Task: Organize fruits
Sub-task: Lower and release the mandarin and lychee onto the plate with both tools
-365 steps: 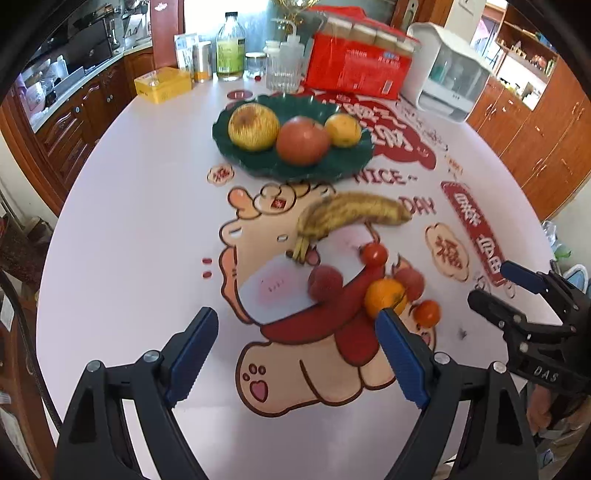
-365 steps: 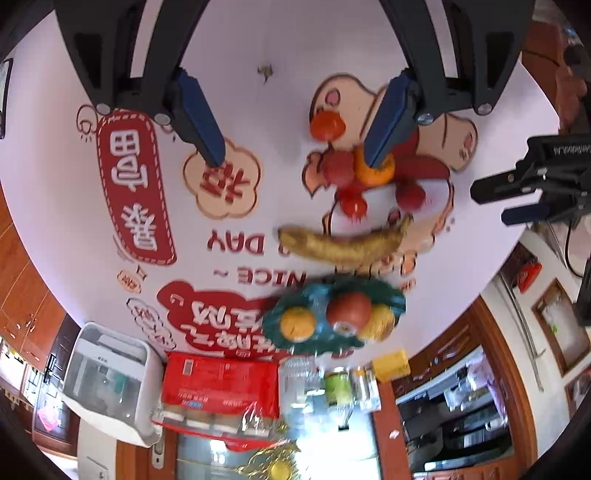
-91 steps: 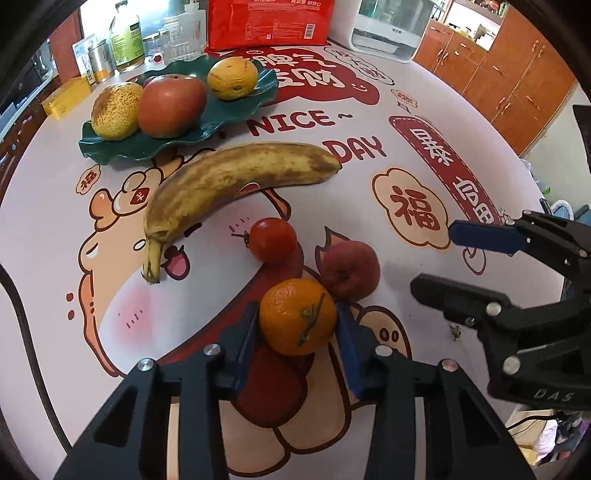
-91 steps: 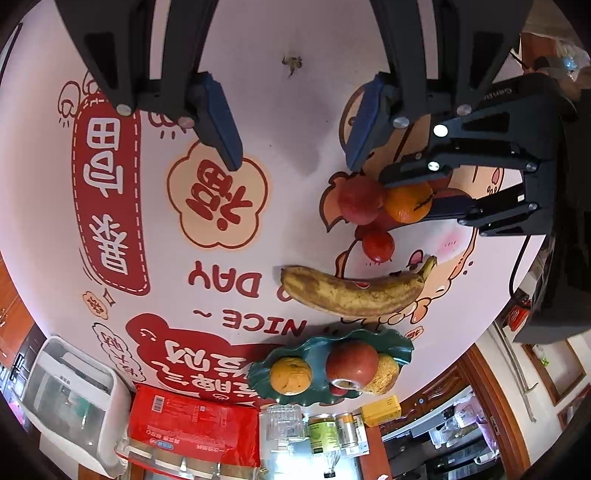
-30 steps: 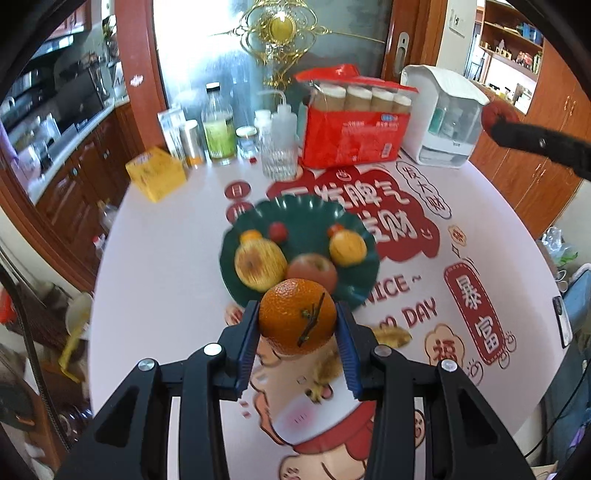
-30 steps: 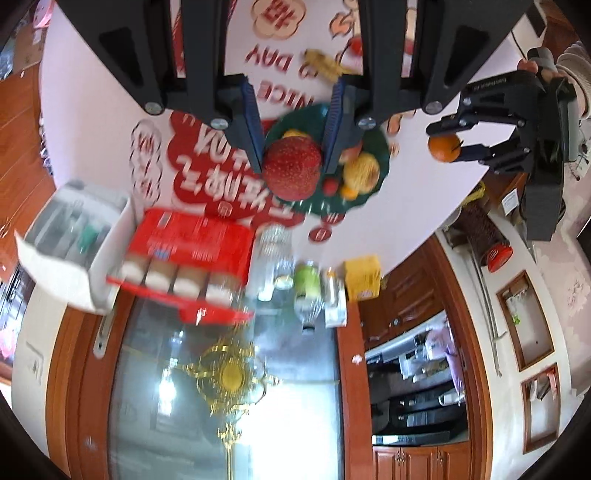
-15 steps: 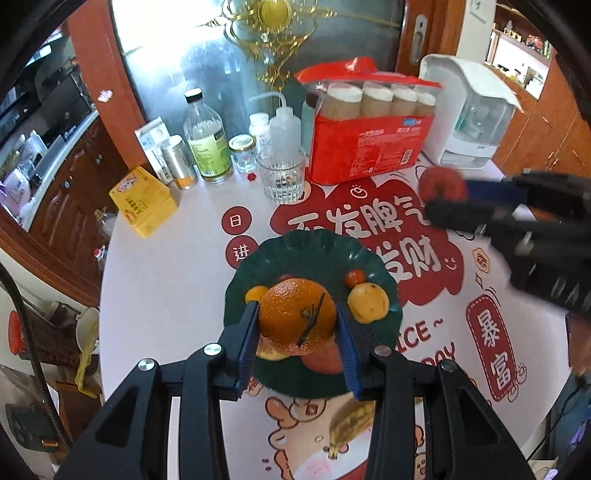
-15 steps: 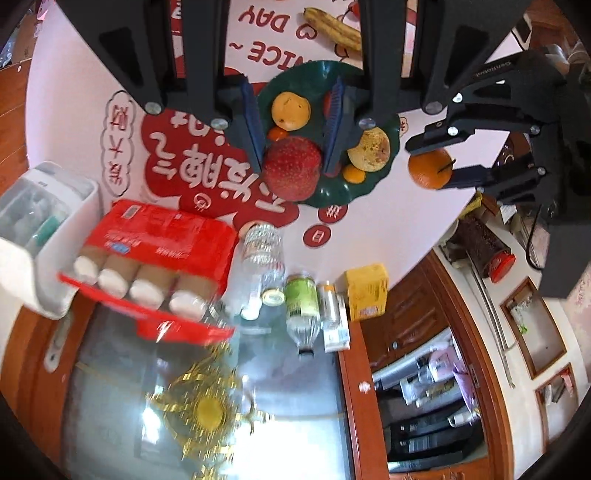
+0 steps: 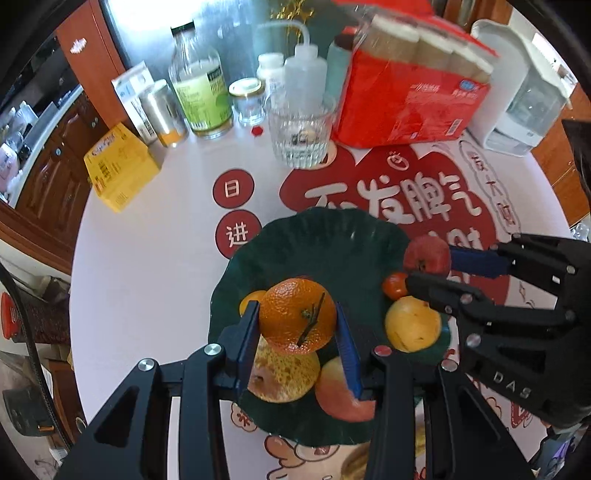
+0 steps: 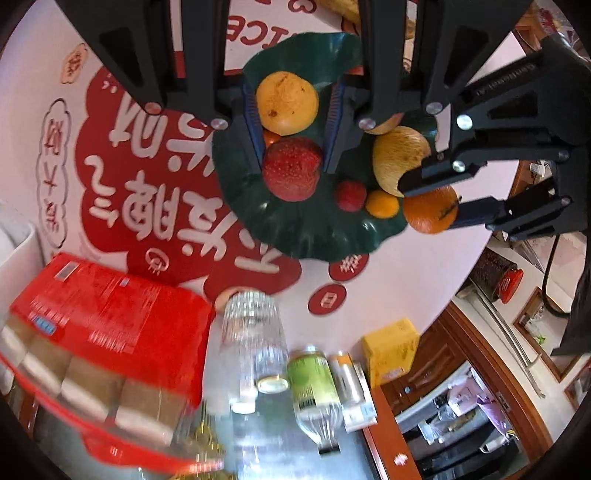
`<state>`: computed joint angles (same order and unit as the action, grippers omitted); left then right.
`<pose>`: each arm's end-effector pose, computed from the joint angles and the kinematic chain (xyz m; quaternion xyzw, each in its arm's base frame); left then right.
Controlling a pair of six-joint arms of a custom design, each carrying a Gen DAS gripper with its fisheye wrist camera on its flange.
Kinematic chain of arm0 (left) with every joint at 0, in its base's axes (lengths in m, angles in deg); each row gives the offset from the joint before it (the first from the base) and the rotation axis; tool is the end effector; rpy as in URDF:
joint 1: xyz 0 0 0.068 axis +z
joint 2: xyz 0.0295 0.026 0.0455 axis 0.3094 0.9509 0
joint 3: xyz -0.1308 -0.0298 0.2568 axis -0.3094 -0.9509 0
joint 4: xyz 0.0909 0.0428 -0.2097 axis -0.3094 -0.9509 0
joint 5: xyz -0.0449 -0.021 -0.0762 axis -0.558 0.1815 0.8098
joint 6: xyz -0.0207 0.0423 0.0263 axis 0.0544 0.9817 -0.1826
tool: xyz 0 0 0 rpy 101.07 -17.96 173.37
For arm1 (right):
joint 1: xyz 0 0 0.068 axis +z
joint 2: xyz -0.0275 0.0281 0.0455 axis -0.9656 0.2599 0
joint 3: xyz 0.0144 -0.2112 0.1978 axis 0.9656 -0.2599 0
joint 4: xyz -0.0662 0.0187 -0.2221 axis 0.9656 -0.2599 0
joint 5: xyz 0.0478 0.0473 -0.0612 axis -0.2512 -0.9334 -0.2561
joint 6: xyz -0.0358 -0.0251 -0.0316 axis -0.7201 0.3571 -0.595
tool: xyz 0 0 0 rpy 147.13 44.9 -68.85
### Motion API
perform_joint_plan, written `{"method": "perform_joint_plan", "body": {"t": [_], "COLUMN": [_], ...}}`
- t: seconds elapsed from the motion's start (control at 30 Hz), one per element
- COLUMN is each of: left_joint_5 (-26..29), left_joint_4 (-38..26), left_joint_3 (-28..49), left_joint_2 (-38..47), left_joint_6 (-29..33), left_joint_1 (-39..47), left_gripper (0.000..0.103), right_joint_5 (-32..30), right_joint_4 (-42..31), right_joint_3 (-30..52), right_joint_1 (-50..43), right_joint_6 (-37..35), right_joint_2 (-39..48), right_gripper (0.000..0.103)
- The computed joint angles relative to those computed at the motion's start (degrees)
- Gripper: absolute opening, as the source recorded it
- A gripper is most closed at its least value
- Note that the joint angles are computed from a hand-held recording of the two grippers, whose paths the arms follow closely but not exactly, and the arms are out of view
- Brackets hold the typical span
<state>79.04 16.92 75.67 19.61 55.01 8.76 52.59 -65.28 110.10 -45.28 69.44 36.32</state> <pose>0.2440 -0.0443 0.2342 0.2407 0.9547 -0.0493 0.1682 0.2025 0.1148 0.2295 -0.0251 0.9790 0.0910 0.1808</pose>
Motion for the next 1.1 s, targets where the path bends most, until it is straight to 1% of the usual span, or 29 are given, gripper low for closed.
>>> {"method": "perform_joint_plan", "body": {"t": [0.27,0.63,0.7,0.8,0.87,0.93,0.97,1.1], "left_joint_5": [-1.17,-1.20,-1.73,-2.72,-2.31,-1.69,-1.51,-1.95], "left_joint_4": [4.72,6.68,6.76,6.61,6.07,5.38,5.20,4.50], "left_joint_3": [-1.26,-2.57,-2.80,-2.87,-2.70,-2.44,-2.47,-2.71], "left_joint_2": [6.81,8.42,7.89,6.81,5.62,4.55,3.95,2.06], "left_joint_6": [-0.69,-1.21,-1.22,-0.95,-0.40,0.05,0.21,0.76], "left_joint_1": [-0.68,-1.49,-1.81,-2.15,-1.67,-0.98,-0.78,-0.60], "left_gripper": [0.039,0.039,0.040,0.052,0.064,0.071,0.074,0.077], "right_joint_5": [-1.96,-2.19,-2.07,-1.28,-0.65,-0.87,-0.85,-0.03], "right_joint_4": [6.44,8.22,7.92,7.15,6.64,6.46,6.26,5.38], "right_joint_3": [-3.20,-4.26,-4.23,-4.23,-4.42,-4.71,-4.83,-4.89], "right_joint_1": [-1.19,-0.72,-0.59,-0.47,-0.44,-0.74,-0.79,-0.38], "right_joint_6": [-1.30,-1.55,-1.46,-1.39,-1.70,-1.94,-1.94,-1.71], "right_joint_2": [5.42,7.80,7.71,7.14,6.31,5.57,5.09,3.80], "right_gripper": [0.032,0.032,0.032,0.032,0.032,0.033,0.034,0.034]}}
